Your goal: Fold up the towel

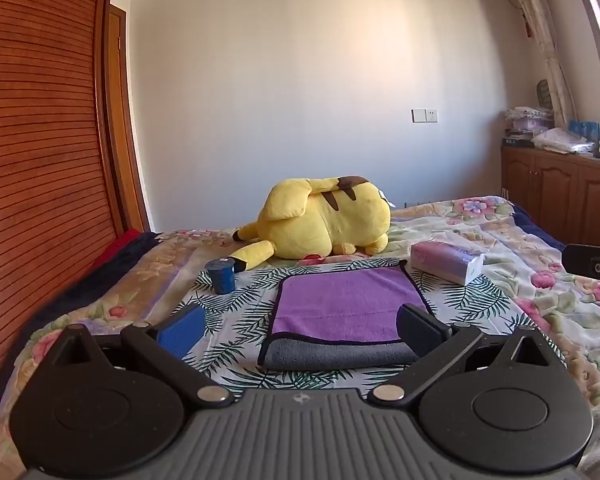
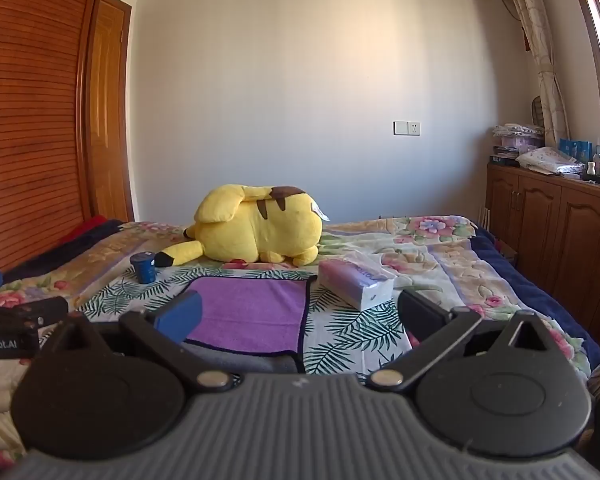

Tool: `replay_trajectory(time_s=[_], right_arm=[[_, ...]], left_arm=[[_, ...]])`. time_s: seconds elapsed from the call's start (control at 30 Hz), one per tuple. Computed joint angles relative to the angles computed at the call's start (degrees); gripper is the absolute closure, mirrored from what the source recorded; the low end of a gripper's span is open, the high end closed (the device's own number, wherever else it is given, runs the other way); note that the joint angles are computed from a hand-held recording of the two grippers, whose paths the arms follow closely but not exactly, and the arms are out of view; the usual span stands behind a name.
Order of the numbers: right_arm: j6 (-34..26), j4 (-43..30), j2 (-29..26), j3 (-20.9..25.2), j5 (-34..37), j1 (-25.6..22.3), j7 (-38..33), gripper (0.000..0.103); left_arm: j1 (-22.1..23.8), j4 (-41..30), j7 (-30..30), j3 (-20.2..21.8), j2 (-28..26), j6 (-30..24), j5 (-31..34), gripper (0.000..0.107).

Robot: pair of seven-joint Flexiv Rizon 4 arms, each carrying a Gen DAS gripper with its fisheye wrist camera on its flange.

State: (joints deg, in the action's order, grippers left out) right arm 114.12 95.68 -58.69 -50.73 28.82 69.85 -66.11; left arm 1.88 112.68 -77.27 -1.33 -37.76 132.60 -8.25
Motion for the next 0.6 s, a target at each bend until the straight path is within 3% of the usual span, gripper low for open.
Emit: replay_trajectory(time_s=[0.27, 0.3, 0.6], right_arm=[[0.1, -0.2, 0.0, 0.3, 0.3, -0.2, -0.3, 0.0], [0.1, -0.2, 0.0, 0.3, 0.3, -0.2, -0.3, 0.0], [0.0, -0.2, 0.1, 0.3, 0.1, -0.2, -0.3, 0.0]], left_arm=[[1.6, -1.1, -2.4, -0.5, -0.1, -1.5, 2.1, 0.02], [0.0, -0.3, -0.5, 0.3, -0.2, 0.3, 0.6, 0.02], [0.1, -0.2, -0.3, 0.1, -0.2, 0.5, 0.4, 0.02]])
